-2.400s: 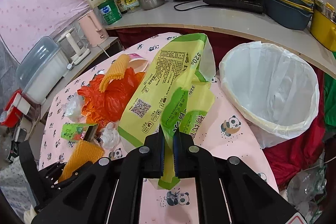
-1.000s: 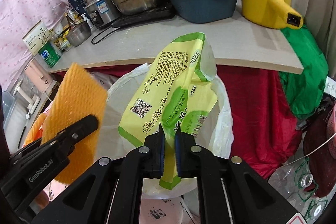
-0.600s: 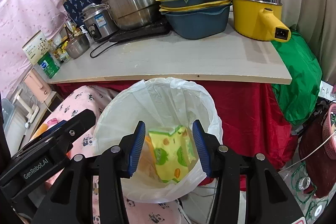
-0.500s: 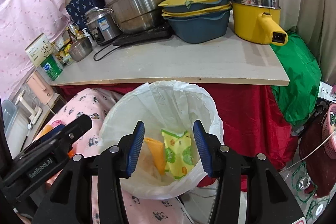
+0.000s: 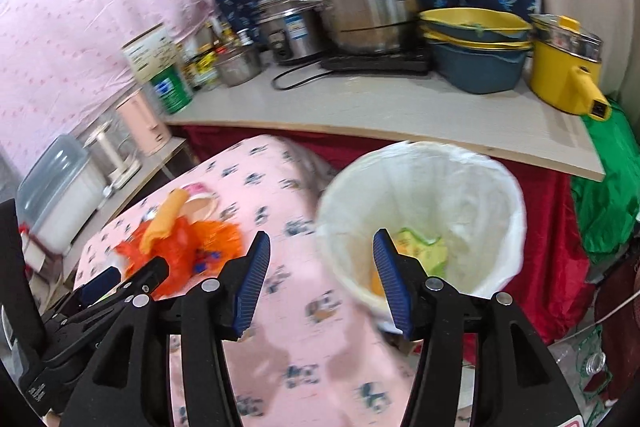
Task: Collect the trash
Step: 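Grasp another orange mesh sleeve with the right gripper while the left grasps clear plastic wrap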
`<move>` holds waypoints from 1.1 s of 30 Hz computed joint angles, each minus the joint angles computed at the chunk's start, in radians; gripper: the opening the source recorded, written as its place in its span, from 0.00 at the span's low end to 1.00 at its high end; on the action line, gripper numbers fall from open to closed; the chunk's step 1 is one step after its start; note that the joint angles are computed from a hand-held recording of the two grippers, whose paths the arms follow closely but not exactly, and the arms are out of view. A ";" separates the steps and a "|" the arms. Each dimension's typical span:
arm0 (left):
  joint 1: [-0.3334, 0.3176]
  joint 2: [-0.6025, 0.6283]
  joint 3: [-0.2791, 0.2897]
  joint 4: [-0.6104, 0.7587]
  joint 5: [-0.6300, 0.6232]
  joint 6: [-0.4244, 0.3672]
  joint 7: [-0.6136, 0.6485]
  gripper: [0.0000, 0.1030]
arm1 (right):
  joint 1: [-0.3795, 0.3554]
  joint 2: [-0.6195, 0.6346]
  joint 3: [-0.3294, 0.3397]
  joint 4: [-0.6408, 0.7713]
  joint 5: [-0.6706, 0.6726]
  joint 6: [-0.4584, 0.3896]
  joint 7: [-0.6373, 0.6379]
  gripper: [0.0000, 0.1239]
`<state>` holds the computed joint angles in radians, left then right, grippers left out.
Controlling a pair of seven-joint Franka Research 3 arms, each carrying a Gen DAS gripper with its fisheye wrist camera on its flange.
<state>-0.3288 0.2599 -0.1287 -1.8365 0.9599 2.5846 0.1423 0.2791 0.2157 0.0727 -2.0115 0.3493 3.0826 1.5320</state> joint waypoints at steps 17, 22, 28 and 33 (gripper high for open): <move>0.225 -0.304 -0.016 -0.401 0.058 -0.002 -0.221 0.87 | 0.156 0.211 0.046 0.302 -0.061 -0.134 0.007 0.48; 0.283 -0.277 0.004 -0.401 0.056 0.055 -0.194 0.88 | 0.210 0.327 -0.008 0.467 -0.127 -0.203 0.077 0.48; 0.310 -0.180 0.033 -0.331 0.039 0.115 -0.115 0.88 | 0.238 0.479 -0.041 0.690 -0.189 -0.300 0.145 0.48; 0.304 -0.084 0.060 -0.252 -0.007 0.141 -0.037 0.88 | 0.246 0.578 -0.051 0.836 -0.224 -0.373 0.174 0.48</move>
